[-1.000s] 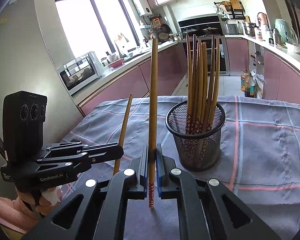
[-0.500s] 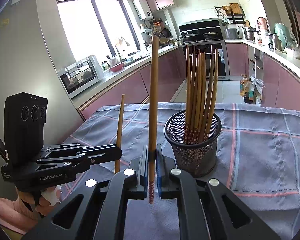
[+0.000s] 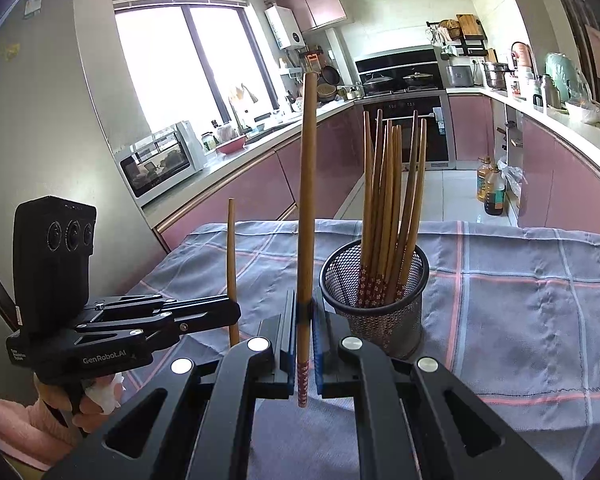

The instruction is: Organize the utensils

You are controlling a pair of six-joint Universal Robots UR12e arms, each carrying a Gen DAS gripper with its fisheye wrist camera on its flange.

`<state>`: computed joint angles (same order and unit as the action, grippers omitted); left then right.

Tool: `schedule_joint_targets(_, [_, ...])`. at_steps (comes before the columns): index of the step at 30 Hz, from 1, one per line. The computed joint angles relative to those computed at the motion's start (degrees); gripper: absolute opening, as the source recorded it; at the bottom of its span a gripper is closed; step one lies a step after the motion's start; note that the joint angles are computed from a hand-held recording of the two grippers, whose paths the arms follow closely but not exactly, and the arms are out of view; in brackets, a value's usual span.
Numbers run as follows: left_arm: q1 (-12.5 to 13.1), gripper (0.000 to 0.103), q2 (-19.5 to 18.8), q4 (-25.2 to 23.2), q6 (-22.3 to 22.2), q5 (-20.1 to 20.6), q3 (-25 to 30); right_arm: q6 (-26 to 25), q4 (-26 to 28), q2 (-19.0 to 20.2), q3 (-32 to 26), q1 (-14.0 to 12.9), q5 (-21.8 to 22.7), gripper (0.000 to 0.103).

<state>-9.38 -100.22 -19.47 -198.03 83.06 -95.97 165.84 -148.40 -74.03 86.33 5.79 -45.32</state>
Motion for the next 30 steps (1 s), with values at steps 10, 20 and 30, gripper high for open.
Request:
schedule_joint_targets(10, [-0.11,0.008,-0.21,0.38,0.36,0.35,0.66,0.45,-0.74,0.24,-0.46,-0.01,0.01,0.006])
schedule_joint_targets(20, [-0.17,0.008,-0.39,0.33,0.61,0.58,1.11,0.76,-1.48,0.35,-0.67,-0.07,-0.06,0.006])
schedule_joint_targets(30, [-0.22,0.008,-0.38,0.85,0.85,0.76,1.47,1.15,-2.46,0.24,-0.61,-0.05,-0.31,0.006])
